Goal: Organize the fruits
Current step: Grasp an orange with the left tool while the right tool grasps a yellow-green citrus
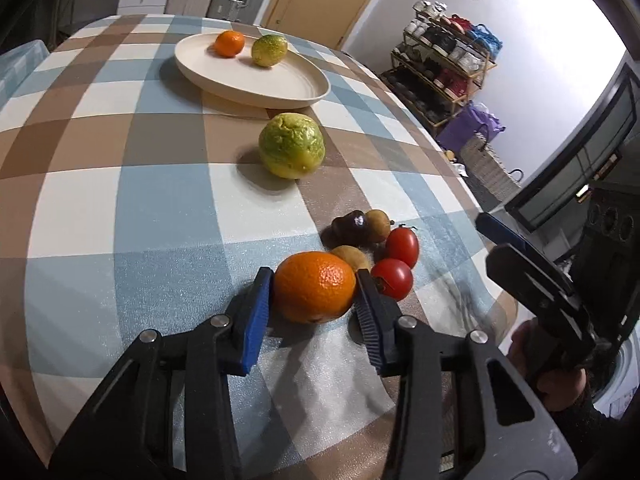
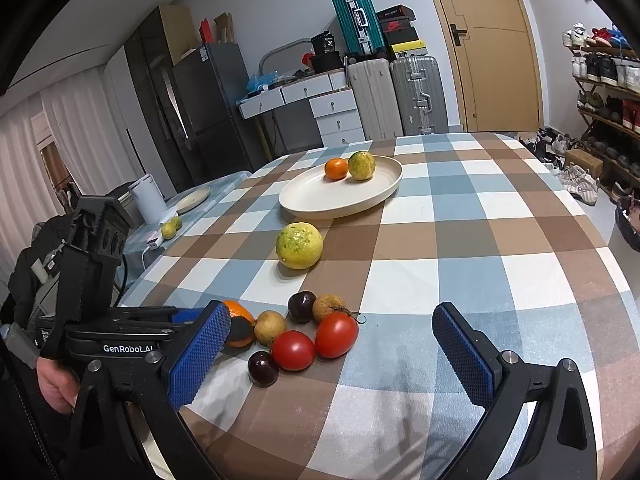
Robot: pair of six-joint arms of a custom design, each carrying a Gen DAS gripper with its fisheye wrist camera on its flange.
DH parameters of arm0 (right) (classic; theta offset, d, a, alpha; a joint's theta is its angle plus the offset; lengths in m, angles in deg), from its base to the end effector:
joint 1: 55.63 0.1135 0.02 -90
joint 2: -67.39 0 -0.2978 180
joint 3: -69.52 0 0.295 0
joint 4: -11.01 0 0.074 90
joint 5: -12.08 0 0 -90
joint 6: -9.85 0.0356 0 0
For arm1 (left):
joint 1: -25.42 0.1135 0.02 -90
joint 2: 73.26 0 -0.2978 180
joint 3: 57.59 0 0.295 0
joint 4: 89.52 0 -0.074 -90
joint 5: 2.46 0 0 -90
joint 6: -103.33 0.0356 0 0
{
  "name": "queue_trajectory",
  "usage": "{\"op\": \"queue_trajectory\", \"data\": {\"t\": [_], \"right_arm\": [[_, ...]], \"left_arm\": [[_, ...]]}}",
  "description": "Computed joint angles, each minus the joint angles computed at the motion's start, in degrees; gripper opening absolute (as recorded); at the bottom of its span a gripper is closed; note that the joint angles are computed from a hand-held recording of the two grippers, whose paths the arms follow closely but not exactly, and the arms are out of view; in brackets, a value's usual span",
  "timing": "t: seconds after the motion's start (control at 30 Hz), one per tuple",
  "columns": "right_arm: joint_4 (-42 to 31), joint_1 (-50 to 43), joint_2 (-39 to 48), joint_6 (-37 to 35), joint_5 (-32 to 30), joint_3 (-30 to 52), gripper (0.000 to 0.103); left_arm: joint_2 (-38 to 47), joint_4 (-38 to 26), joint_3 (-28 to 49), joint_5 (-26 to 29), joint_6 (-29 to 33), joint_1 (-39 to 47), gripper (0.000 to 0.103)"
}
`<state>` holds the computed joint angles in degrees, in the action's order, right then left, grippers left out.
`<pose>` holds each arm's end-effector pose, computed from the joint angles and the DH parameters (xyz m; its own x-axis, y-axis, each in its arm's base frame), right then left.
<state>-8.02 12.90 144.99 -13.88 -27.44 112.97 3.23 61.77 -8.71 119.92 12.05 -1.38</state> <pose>0.1200 0.2301 0.1614 -0.5051 0.3073 -0.8065 0.0980 0.9489 0.3001 0.2320 -0.1385 0.1797 -0.7570 0.3613 -0.5445 0.6291 0.6281 -0.4579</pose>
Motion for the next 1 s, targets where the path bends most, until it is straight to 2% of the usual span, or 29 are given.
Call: {"op": "queue_trajectory", "data": {"t": [0.2, 0.43, 0.63, 0.73, 0.83, 1.0], "right_arm": [[4.21, -3.18, -0.32, -3.92, -3.46, -0.7, 0.103], [8.27, -9.63, -0.2, -9.94, -10.27, -0.08, 0.103], [13.95, -18.74, 2.37, -15.5, -22.43, 1.49, 0.103], [14.43, -22.74, 5.81, -17.92, -28.6, 4.58, 0.103], [13.93, -25.32, 10.03, -20.22, -32.73, 8.56, 0.103], [12.99, -27.73, 14.57, -20.95, -36.1, 12.66, 0.102]], "left_arm": [[-0.48, 0.4, -0.32, 0.4, 0.46, 1.38, 0.037], [-3.17, -0.4, 0.65, -0.03, 2.96, 4.65, 0.037], [-2.18, -1.5, 3.11, 1.62, 3.99, 8.46, 0.037], [-1.47, -1.97, 4.17, 1.86, 4.38, 9.63, 0.037], [-0.32, -2.45, 5.54, 2.14, 4.41, 10.89, 0.037], [1.07, -3.0, 7.44, 2.27, 4.35, 12.21, 0.037]]}}
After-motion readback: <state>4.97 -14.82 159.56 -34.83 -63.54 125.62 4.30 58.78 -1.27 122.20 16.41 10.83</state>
